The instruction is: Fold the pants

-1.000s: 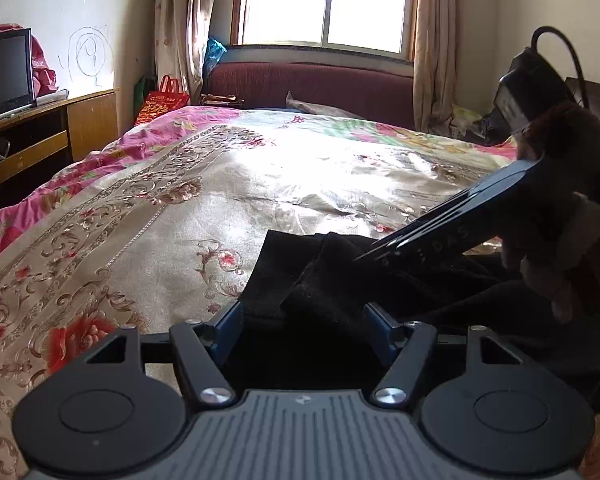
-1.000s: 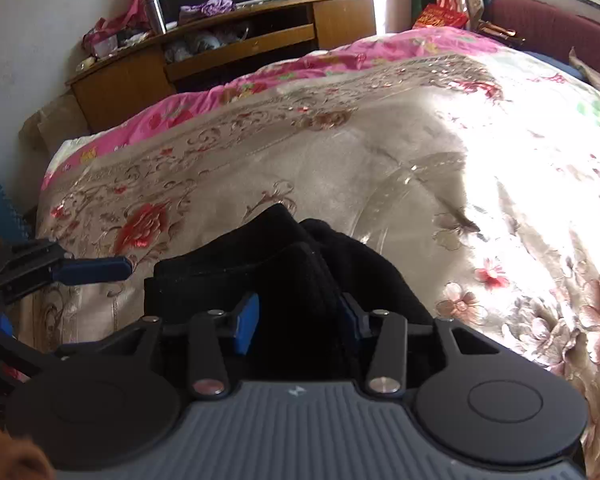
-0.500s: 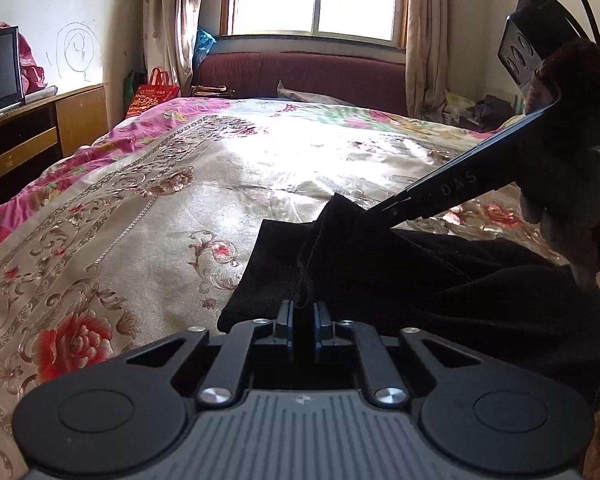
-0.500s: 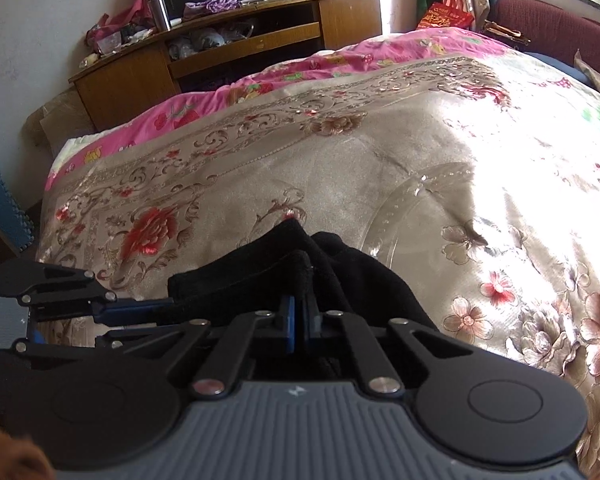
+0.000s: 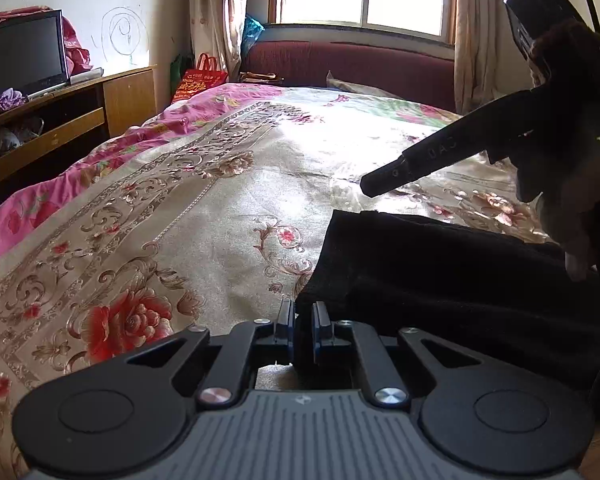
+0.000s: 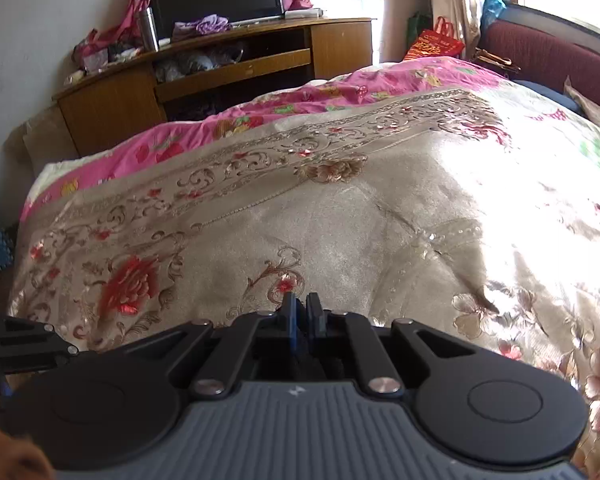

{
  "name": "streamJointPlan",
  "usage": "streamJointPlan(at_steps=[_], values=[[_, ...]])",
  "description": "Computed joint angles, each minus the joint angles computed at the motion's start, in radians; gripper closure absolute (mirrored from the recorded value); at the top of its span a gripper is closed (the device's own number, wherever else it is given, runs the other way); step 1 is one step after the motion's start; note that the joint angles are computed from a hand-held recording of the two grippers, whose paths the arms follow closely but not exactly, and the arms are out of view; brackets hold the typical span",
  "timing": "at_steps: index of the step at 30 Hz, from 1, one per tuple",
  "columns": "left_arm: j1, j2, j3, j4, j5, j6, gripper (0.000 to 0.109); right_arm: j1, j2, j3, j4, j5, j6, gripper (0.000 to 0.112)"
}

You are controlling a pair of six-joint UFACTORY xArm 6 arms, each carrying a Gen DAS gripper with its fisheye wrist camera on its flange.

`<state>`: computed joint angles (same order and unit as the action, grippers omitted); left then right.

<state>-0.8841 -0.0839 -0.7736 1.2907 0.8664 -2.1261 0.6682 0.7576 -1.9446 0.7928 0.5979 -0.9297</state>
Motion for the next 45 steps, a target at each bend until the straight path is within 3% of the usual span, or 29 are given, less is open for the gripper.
streamJointPlan(at_steps=[1, 5, 9, 10, 12, 14, 15, 16, 19, 22, 24, 27, 29, 31, 34, 37, 39, 42, 45], values=[[0.005, -0.020, 0.018, 0.038, -0.025, -0.037, 0.081, -0.011, -0.012, 0.011, 0.011, 0.024, -0.022, 0.102], [0.005, -0.025, 0.016, 0.125, -0.030, -0.107, 0.053, -0.043, -0.041, 0.050, 0.006, 0.089, -0.092, 0.068], [0.027, 0.016, -0.019, 0.168, -0.079, -0.115, 0.044, -0.046, 0.002, 0.004, -0.061, 0.141, -0.048, 0.067], [0.033, 0.038, -0.036, 0.153, -0.089, -0.086, 0.044, -0.036, 0.011, 0.006, -0.097, 0.115, -0.040, 0.068], [0.033, 0.095, -0.083, 0.069, -0.070, 0.024, 0.050, -0.017, 0.018, 0.013, -0.179, 0.076, -0.001, 0.092], [0.054, 0.107, -0.085, 0.062, -0.125, 0.049, 0.074, -0.012, 0.011, 0.013, -0.179, 0.079, 0.016, 0.102], [0.048, 0.101, -0.080, 0.070, -0.116, 0.034, 0.074, -0.010, 0.003, 0.019, -0.167, 0.072, 0.005, 0.104], [0.033, 0.094, -0.081, 0.069, -0.085, 0.035, 0.081, -0.011, -0.004, 0.020, -0.133, 0.068, -0.011, 0.106], [0.010, 0.057, -0.062, 0.058, -0.025, 0.021, 0.083, -0.016, 0.016, -0.035, -0.036, 0.104, -0.025, 0.107], [0.012, 0.082, -0.078, -0.020, 0.011, 0.070, 0.080, -0.004, 0.087, -0.103, -0.156, 0.115, 0.068, 0.101], [0.002, 0.115, -0.109, -0.085, 0.057, 0.157, 0.080, -0.002, 0.074, -0.062, -0.166, 0.074, 0.077, 0.102], [-0.038, 0.104, -0.113, -0.089, 0.118, 0.170, 0.078, -0.028, -0.058, 0.092, 0.010, 0.029, -0.022, 0.090], [-0.053, 0.077, -0.096, -0.077, 0.125, 0.144, 0.068, -0.059, -0.175, 0.232, 0.132, -0.036, -0.116, 0.073], [-0.069, 0.065, -0.096, -0.071, 0.149, 0.137, 0.068, -0.112, -0.290, 0.375, 0.213, -0.082, -0.146, 0.071], [-0.086, 0.074, -0.113, -0.032, 0.150, 0.125, 0.067, -0.203, -0.443, 0.604, 0.236, -0.190, -0.048, 0.070], [-0.072, 0.126, -0.165, 0.019, 0.065, 0.149, 0.063, -0.294, -0.568, 0.826, 0.202, -0.277, 0.123, 0.068], [-0.064, 0.186, -0.225, 0.031, 0.017, 0.202, 0.063, -0.360, -0.618, 0.921, 0.235, -0.245, 0.197, 0.068], [-0.041, 0.287, -0.320, -0.003, -0.084, 0.325, 0.054, -0.437, -0.619, 0.983, 0.391, -0.149, 0.198, 0.067], [-0.053, 0.380, -0.408, -0.129, -0.055, 0.504, 0.054, -0.474, -0.577, 0.975, 0.610, -0.041, 0.056, 0.065]])
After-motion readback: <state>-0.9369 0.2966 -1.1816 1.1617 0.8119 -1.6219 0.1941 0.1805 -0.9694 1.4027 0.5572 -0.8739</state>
